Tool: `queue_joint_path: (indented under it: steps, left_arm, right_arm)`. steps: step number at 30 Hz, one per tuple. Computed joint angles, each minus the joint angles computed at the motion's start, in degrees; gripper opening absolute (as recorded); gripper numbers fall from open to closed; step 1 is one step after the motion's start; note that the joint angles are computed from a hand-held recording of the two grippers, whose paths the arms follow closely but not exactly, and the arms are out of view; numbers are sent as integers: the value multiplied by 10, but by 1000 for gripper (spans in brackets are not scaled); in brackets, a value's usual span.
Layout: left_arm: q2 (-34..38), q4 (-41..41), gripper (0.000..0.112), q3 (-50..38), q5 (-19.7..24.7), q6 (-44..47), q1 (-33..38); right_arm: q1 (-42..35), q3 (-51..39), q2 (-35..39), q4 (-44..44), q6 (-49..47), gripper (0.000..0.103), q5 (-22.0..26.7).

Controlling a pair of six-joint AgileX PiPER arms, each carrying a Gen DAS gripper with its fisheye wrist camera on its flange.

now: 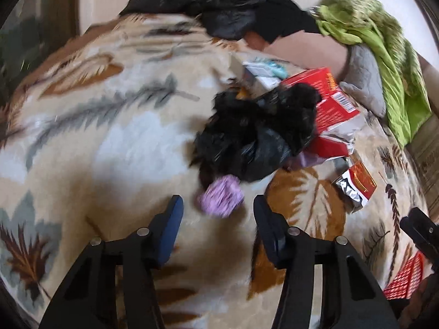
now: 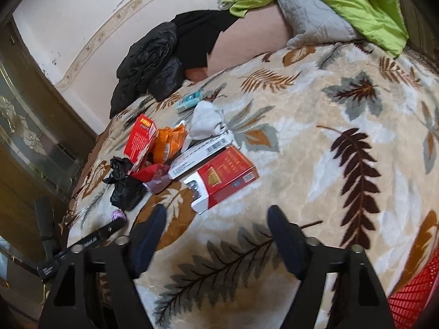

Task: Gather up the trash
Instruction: 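Grasp the purple crumpled wrapper with the left tool, then grasp the red cigarette pack with the right tool while the left holds the wrapper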

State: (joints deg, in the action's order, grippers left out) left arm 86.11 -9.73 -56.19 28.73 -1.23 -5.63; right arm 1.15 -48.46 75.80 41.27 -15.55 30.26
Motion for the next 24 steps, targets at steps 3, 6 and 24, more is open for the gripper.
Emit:
queue_joint_path:
  steps: [3,6,24]
  left_arm:
    - [17,78,34,-9,0,-63,-23]
    - [9,67,31,-1,-9,-52,-19]
    - [-28,-27,31,10,-22,54,22]
  right_arm:
    - [4,-24,38,-2,10,72,3]
    - [-11,-60,94,11,23,72,15]
    - [-3,-167,215,175,-230,54,248]
